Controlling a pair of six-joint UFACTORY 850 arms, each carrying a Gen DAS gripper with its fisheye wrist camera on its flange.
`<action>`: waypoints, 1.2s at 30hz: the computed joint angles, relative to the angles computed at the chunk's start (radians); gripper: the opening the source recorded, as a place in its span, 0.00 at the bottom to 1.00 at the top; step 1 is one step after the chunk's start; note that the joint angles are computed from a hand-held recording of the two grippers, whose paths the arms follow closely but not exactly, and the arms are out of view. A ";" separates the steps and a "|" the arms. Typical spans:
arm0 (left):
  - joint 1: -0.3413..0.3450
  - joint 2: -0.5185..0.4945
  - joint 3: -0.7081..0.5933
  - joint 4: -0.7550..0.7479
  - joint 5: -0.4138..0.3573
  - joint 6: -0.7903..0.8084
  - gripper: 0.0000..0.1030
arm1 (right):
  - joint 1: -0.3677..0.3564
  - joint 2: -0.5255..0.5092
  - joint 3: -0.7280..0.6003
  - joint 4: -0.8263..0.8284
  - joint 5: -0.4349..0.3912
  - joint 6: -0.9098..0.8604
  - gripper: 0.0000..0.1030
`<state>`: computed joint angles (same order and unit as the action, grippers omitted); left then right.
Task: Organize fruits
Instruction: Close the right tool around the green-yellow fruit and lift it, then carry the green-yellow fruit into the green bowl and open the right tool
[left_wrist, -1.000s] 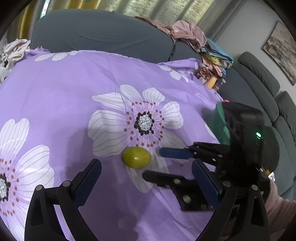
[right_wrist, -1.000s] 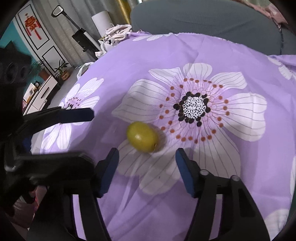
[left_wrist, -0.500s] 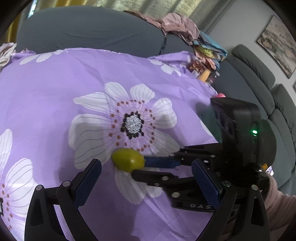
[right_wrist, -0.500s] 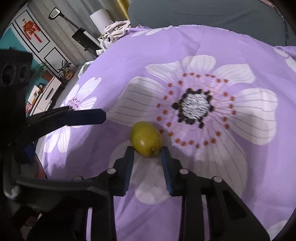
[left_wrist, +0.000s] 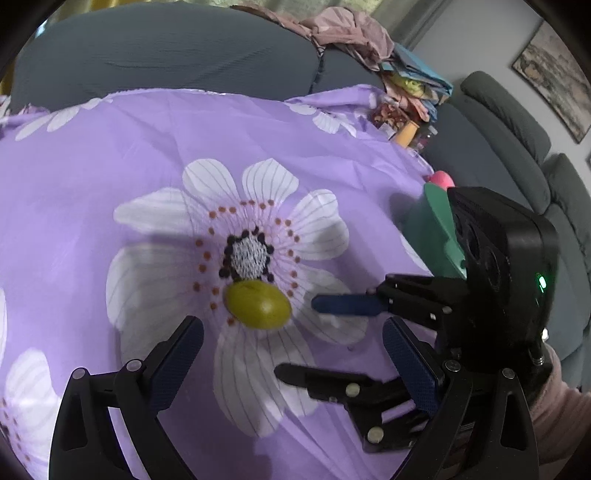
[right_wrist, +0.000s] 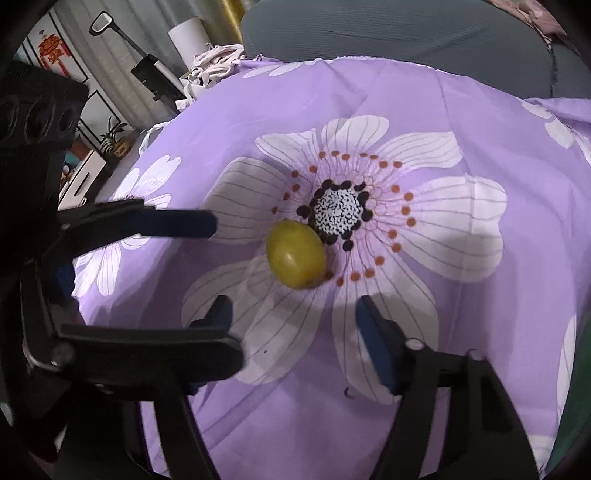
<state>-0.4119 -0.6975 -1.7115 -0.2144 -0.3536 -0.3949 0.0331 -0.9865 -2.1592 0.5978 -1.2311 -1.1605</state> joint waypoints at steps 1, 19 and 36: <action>0.007 -0.015 -0.022 -0.037 -0.013 0.035 0.95 | 0.003 -0.010 -0.015 -0.003 -0.008 0.009 0.61; 0.021 -0.112 -0.142 0.070 -0.150 -0.060 0.51 | 0.006 -0.078 -0.109 0.031 -0.046 0.055 0.30; -0.015 -0.079 -0.149 0.203 -0.157 -0.157 0.45 | -0.029 0.020 0.017 0.107 0.000 -0.032 0.28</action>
<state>-0.4273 -0.7769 -1.8604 -0.0111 -0.5108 -0.5517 0.0042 -0.9665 -2.1418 0.7049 -1.2312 -1.1929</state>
